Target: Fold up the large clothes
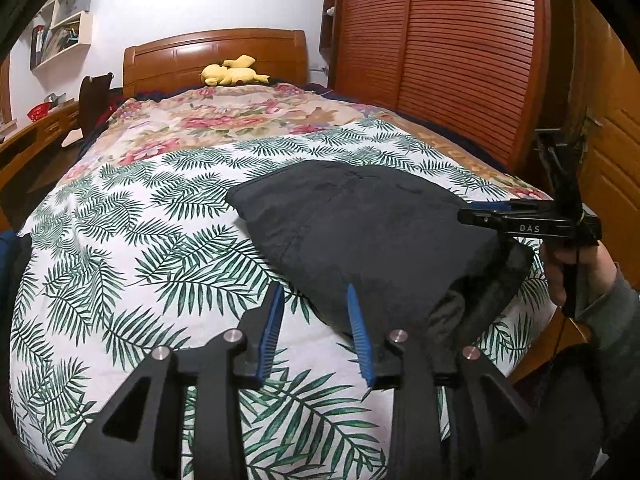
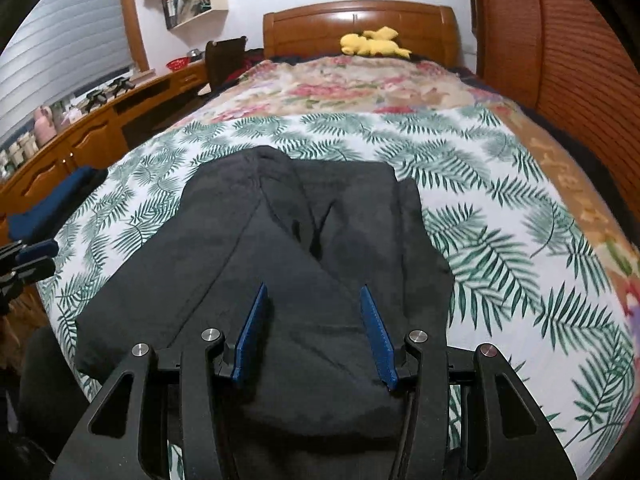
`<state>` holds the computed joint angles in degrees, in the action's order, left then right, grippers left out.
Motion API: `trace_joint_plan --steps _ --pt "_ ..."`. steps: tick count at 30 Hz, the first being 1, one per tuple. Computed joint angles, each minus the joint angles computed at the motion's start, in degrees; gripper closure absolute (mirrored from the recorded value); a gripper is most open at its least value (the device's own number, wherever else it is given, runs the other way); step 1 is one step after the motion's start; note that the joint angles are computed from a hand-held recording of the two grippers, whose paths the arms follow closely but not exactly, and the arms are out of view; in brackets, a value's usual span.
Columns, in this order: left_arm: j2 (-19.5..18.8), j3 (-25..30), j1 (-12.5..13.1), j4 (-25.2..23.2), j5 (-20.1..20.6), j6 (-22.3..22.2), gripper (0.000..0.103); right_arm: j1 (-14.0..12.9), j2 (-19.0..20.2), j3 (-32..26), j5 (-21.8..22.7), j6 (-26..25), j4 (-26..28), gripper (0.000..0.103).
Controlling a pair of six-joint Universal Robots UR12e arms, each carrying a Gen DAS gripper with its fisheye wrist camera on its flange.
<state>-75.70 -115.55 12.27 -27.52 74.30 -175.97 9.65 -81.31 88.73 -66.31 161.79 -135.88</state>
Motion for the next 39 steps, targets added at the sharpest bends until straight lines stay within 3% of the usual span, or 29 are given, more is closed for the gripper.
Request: trace_joint_plan --steps 10,15,19,21,27,33,39 --pt "-0.1 0.2 -0.6 -0.1 -0.2 0.5 0.071 -1.1 0.9 -0.3 2.0 1.7 3.2 0.054" --pt "-0.2 0.2 -0.8 0.0 -0.1 0.5 0.07 -1.2 0.5 0.0 3.0 0.1 3.9 0.054" --pt "-0.3 0.3 -1.0 0.0 0.0 0.5 0.07 -1.3 0.3 0.0 4.0 -1.6 5.5 0.07" --pt "-0.4 0.3 -1.0 0.0 0.0 0.5 0.07 -1.4 0.0 0.2 4.9 -2.6 5.9 0.085" --pt "-0.6 0.5 -1.1 0.0 -0.2 0.3 0.07 -1.3 -2.3 3.0 5.7 -0.9 -2.1 0.094" --pt "-1.4 1.1 -1.3 0.5 -1.0 0.6 0.069 -2.0 -5.1 6.3 8.0 1.6 -10.0 0.096" --pt "-3.5 2.6 -1.4 1.3 -2.8 1.8 0.068 -2.0 -7.4 10.0 3.5 4.1 -17.4 0.097"
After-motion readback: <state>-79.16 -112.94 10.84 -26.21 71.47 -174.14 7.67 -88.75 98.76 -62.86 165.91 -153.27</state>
